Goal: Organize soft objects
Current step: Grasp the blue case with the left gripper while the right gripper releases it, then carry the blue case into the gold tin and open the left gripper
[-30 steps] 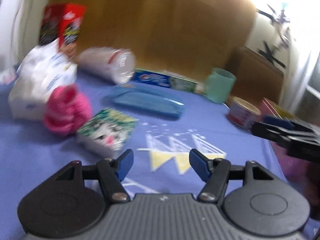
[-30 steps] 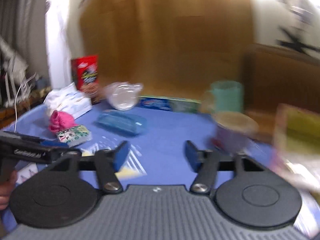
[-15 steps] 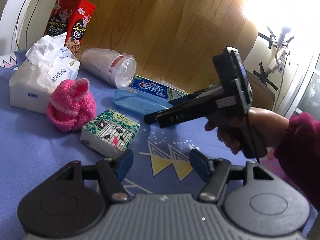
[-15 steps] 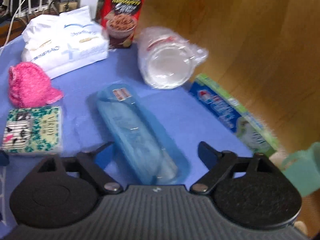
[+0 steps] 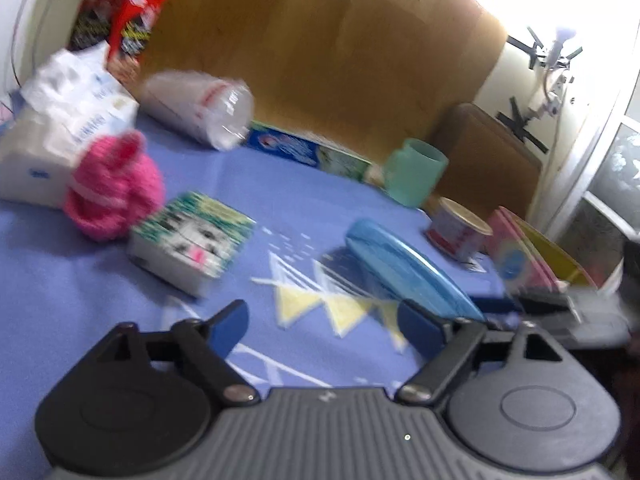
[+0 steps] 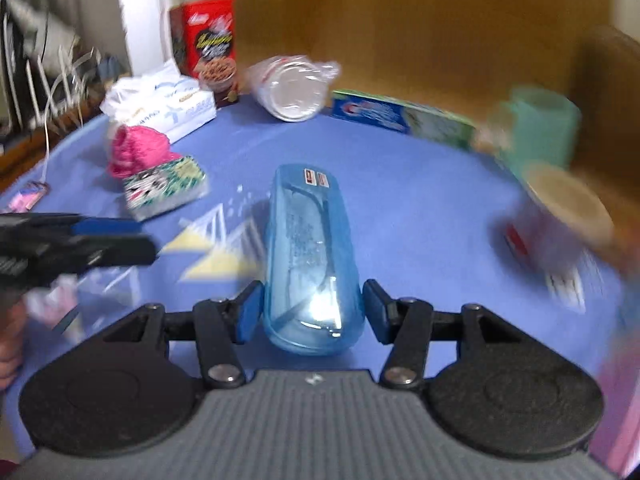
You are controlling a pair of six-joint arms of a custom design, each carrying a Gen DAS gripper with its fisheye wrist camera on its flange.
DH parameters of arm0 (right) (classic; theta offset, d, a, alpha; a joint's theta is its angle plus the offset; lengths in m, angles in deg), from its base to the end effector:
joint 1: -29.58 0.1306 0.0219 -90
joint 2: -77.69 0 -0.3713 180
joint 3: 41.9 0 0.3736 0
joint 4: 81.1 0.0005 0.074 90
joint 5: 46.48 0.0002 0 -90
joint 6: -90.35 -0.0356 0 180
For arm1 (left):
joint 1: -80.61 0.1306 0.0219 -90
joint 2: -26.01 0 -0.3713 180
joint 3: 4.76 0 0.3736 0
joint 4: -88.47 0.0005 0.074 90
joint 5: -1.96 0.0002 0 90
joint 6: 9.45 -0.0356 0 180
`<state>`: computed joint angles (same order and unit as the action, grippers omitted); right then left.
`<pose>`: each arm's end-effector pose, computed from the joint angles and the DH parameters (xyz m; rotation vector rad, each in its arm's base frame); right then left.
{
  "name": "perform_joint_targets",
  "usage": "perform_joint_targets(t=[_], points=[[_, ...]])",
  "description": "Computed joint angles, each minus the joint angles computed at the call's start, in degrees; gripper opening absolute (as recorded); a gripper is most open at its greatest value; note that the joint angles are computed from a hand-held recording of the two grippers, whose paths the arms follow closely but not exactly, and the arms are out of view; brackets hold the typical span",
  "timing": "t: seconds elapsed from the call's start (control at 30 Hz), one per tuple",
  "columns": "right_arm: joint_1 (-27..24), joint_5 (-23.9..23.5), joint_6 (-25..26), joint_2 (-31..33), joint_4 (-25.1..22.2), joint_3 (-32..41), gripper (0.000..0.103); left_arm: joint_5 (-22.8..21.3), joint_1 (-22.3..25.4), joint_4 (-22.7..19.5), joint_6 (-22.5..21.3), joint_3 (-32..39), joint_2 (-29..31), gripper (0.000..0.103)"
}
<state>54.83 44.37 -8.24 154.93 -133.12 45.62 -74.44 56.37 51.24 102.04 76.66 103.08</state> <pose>0.3524 0.1651 0.4863 -0.3279 2.2928 0.2855 0.3633 -0.1733 0.4617 0.1964 2.2053 -0.7100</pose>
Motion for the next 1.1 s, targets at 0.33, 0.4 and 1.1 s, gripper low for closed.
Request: perform_joint_targets(t=[0.33,0.4,1.1], points=[[5.59,6.42,-10.68,-11.53,6.93,-13.13,0.057,4.24,-8.72,-6.79,0.42,9.38,8.16,0.071],[7.29,9.8,-8.05,-11.24,8.13,-13.58,0.056,2.28,-9.93,-8.12,1.22,11.32,9.34,0.07],[-12.99,27.75,-5.61,-26.32,15.43,-21.21,0.058,-3.95,-28.74,-16.44,-13.16,52.76,36.52,0.06]])
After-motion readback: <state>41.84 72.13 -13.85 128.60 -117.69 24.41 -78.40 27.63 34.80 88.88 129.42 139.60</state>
